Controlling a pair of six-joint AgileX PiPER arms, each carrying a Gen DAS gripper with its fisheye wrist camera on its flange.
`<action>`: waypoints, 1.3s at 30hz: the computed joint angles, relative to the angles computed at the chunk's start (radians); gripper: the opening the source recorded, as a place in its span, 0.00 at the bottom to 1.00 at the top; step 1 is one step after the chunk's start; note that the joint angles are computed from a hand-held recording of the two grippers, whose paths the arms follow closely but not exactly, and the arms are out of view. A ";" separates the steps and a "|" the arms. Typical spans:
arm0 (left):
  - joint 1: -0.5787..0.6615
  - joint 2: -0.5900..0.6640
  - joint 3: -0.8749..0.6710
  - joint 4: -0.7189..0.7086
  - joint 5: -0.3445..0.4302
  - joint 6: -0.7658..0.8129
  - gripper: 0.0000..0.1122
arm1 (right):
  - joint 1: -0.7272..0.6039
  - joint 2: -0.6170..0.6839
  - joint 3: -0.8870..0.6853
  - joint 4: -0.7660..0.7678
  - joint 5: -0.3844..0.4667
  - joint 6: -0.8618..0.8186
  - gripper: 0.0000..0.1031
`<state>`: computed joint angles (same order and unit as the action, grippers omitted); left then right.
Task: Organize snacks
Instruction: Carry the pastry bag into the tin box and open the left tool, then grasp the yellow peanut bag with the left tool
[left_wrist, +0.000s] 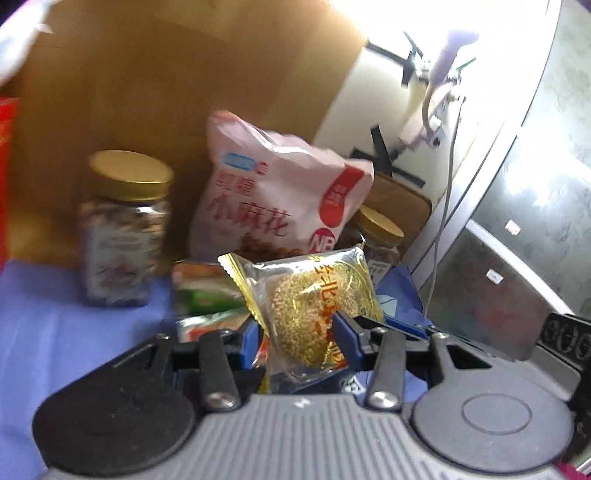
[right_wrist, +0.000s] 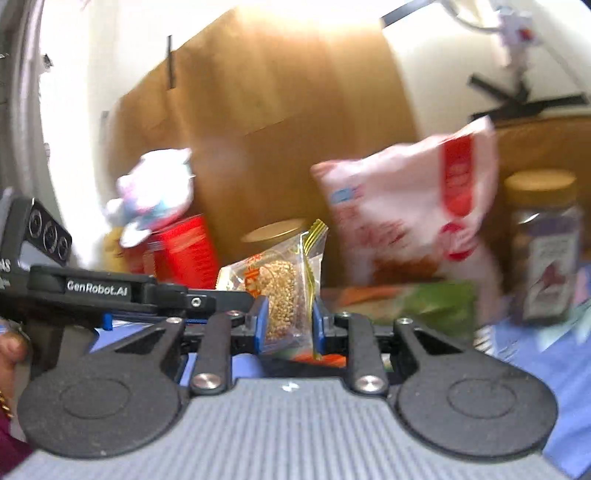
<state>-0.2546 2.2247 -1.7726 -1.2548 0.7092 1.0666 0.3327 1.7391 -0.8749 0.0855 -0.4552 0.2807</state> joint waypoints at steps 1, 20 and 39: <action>-0.019 0.047 -0.081 0.052 0.007 -0.067 0.38 | -0.007 0.011 -0.007 0.065 0.002 -0.071 0.26; -0.088 0.073 -0.062 -0.030 -0.067 0.024 0.38 | -0.010 -0.073 0.234 0.400 -0.254 -0.246 0.49; 0.030 -0.264 0.749 -0.185 0.034 0.553 0.44 | 0.422 -0.270 0.547 0.169 0.003 -0.092 0.65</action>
